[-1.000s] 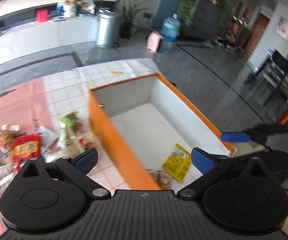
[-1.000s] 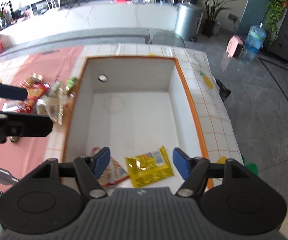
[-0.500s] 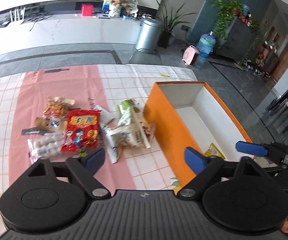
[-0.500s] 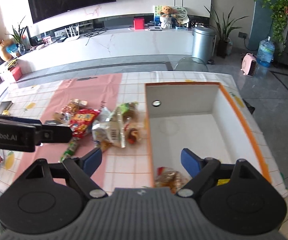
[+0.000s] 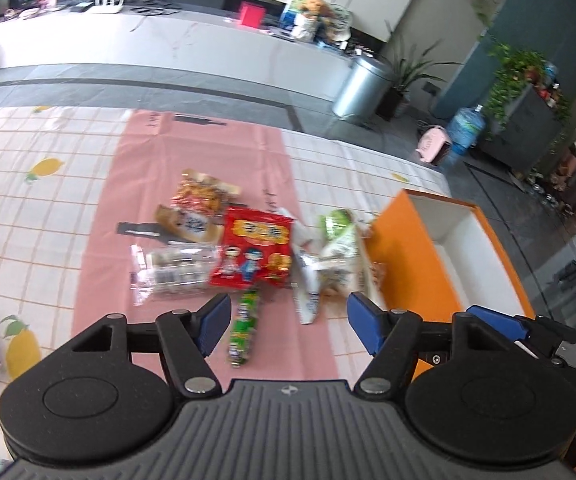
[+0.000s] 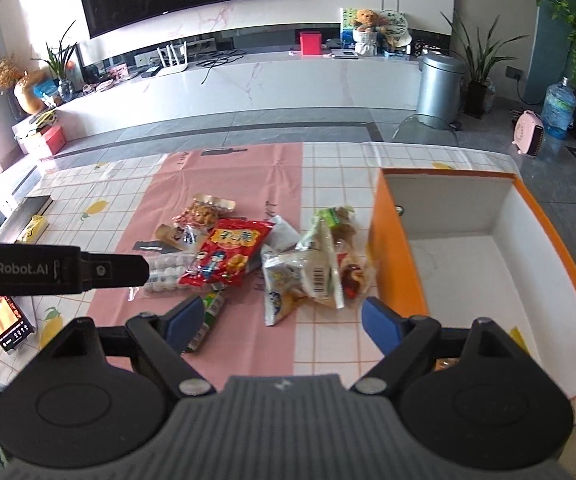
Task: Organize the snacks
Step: 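Move both tools back over the snack pile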
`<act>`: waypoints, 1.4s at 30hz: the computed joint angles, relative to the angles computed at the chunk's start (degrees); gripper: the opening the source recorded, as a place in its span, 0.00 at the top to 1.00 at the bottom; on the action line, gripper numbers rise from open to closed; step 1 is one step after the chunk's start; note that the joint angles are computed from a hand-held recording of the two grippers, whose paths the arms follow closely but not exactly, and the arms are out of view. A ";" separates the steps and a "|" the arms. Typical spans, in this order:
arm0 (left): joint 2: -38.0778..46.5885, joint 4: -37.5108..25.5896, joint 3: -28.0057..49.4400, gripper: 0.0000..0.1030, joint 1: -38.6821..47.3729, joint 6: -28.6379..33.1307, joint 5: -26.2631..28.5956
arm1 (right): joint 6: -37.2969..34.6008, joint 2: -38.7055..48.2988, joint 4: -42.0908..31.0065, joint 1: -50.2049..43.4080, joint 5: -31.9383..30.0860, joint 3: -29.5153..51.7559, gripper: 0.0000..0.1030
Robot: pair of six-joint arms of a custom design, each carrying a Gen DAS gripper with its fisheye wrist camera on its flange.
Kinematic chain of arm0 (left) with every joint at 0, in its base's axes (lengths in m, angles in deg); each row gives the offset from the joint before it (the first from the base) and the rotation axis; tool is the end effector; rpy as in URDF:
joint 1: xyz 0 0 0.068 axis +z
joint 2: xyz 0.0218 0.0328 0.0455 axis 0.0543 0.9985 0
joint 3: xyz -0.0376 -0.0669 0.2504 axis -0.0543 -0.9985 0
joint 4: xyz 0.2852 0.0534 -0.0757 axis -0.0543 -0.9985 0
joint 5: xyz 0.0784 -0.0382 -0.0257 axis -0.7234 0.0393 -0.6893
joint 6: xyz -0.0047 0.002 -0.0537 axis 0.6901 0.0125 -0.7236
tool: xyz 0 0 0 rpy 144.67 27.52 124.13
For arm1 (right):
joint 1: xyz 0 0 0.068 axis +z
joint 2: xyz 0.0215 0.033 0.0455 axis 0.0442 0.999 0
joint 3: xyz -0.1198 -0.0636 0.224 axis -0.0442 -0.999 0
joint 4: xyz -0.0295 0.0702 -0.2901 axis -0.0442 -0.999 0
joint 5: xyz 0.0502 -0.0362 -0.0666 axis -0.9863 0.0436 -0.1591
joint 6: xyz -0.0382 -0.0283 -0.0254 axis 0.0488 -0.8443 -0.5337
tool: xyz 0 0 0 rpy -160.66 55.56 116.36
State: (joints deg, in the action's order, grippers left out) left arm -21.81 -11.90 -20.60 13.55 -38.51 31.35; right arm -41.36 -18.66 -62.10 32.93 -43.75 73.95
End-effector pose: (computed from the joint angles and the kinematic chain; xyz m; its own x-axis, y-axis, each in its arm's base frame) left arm 0.2353 0.0260 0.1752 -0.8098 -0.0485 -0.5847 0.1879 0.9227 -0.3368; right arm 0.1752 0.0931 0.1854 -0.7552 0.0333 -0.6547 -0.0485 0.9931 0.1065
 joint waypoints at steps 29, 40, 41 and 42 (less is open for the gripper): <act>26.48 17.51 5.94 0.23 -5.24 1.23 -3.43 | -16.01 35.57 33.68 -9.57 -4.74 1.23 0.22; 38.07 20.75 13.79 0.16 -8.50 -0.09 -7.00 | -20.34 50.29 40.36 -9.60 -2.70 8.85 0.16; 38.91 20.79 14.42 0.15 -8.74 0.04 -7.28 | -20.33 51.07 40.61 -9.79 -2.88 9.28 0.17; 39.96 20.88 15.16 0.15 -9.03 0.08 -7.58 | -20.18 51.57 40.94 -9.85 -2.81 9.45 0.17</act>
State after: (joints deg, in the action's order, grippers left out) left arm 18.15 8.98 -5.44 4.52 -38.43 23.77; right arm -61.54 32.91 -21.16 23.08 -46.56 83.41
